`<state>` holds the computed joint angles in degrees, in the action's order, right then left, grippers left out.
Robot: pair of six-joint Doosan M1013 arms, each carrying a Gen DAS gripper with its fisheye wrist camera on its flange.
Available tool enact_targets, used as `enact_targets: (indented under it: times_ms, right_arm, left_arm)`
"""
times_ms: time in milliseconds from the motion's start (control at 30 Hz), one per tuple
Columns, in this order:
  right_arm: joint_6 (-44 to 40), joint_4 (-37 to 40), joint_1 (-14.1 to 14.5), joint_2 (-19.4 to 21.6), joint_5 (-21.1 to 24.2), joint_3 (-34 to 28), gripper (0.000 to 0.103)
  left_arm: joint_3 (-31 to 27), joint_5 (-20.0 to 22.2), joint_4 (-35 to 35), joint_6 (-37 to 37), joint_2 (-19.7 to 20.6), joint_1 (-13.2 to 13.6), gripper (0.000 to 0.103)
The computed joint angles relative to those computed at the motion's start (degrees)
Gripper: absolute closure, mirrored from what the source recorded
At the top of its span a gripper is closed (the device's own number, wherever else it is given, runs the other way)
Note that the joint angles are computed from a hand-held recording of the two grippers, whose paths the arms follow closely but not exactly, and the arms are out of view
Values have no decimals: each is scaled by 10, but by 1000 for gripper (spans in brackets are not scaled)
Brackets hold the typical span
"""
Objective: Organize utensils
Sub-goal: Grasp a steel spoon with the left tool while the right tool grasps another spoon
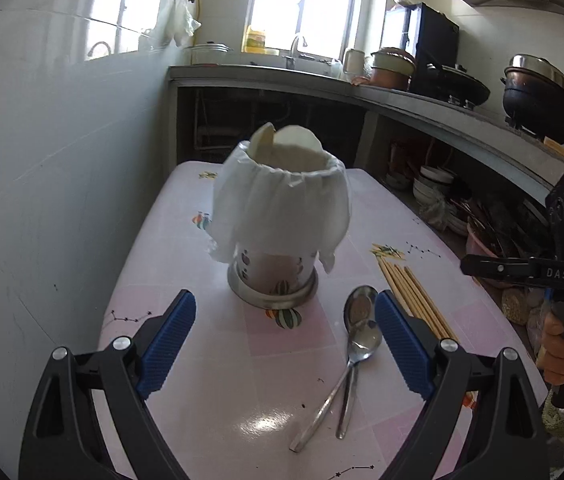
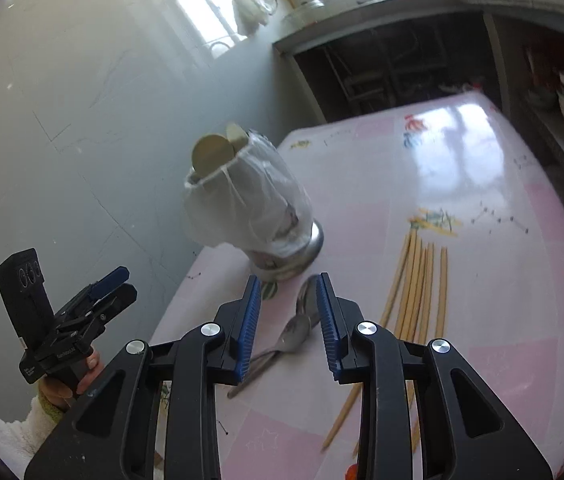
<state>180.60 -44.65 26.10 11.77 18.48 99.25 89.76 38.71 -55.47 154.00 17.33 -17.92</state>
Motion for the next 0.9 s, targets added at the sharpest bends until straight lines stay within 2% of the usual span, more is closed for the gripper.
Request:
enact_targets:
  times_ms: [167, 367, 500, 567, 667, 767, 900]
  right_arm:
    - [-177, 227, -19, 24, -24, -7, 74]
    - [-338, 396, -42, 46, -32, -30, 74]
    - [-445, 492, -58, 64, -13, -57, 74]
    - [-466, 506, -61, 72, 1, -70, 74]
    - [-450, 484, -62, 87, 27, -90, 74]
    - [-450, 486, -63, 93, 31, -96, 77]
    - [-442, 476, -61, 93, 38, -94, 79]
  left_arm:
    - [-10, 48, 49, -15, 18, -17, 15]
    - [-25, 77, 92, -23, 36, -33, 24]
    - [-30, 85, 112, -27, 42, -39, 34]
    - [-31, 89, 115, -25, 43, -39, 38]
    - [-28, 91, 123, -26, 43, -37, 48]
    - [-26, 97, 136, -28, 42, -35, 55]
    - [-29, 118, 160, -23, 45, -30, 59]
